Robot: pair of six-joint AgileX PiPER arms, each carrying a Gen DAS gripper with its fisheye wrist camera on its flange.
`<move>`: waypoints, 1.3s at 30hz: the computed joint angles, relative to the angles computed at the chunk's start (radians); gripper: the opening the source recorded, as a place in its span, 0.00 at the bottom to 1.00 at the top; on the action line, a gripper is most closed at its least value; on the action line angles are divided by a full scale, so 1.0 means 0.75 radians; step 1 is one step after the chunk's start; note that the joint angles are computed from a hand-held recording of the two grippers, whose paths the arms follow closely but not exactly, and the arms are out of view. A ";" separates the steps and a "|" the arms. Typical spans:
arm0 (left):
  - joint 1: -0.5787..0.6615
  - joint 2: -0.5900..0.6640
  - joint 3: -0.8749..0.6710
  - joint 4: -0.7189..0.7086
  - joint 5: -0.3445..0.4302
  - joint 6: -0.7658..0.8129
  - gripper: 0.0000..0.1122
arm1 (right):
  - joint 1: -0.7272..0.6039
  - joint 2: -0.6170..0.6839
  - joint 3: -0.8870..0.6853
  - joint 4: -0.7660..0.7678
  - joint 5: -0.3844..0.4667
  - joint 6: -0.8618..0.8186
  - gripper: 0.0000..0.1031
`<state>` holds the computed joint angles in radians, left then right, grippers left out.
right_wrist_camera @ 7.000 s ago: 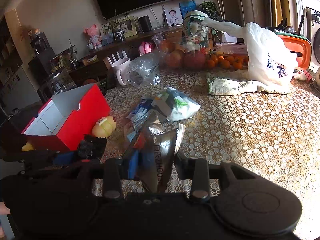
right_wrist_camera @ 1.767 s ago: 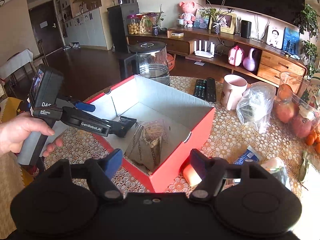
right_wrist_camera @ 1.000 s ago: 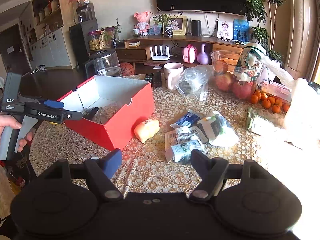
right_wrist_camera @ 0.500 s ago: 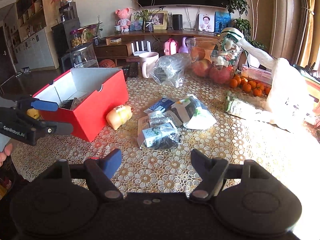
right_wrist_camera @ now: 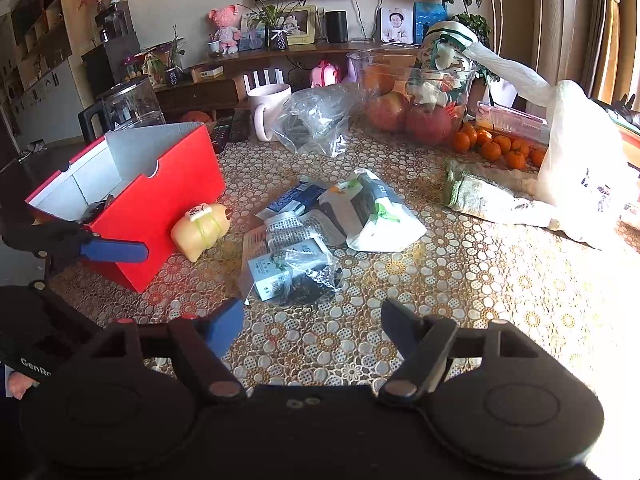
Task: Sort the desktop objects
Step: 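Grasp the white-blue tea box with the left tool while the right tool grasps a clear plastic bag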
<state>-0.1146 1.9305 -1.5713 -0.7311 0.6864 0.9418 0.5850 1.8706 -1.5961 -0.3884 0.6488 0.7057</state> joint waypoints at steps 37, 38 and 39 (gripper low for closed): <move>-0.062 0.406 -0.373 -0.007 -0.040 -0.043 0.57 | -0.195 0.322 -0.245 0.396 -0.064 -0.343 0.25; -0.063 0.411 -0.378 -0.009 -0.041 -0.043 0.57 | -0.199 0.319 -0.237 0.402 -0.067 -0.349 0.25; -0.064 0.410 -0.372 -0.021 -0.054 -0.029 0.56 | -0.201 0.317 -0.232 0.400 -0.068 -0.350 0.24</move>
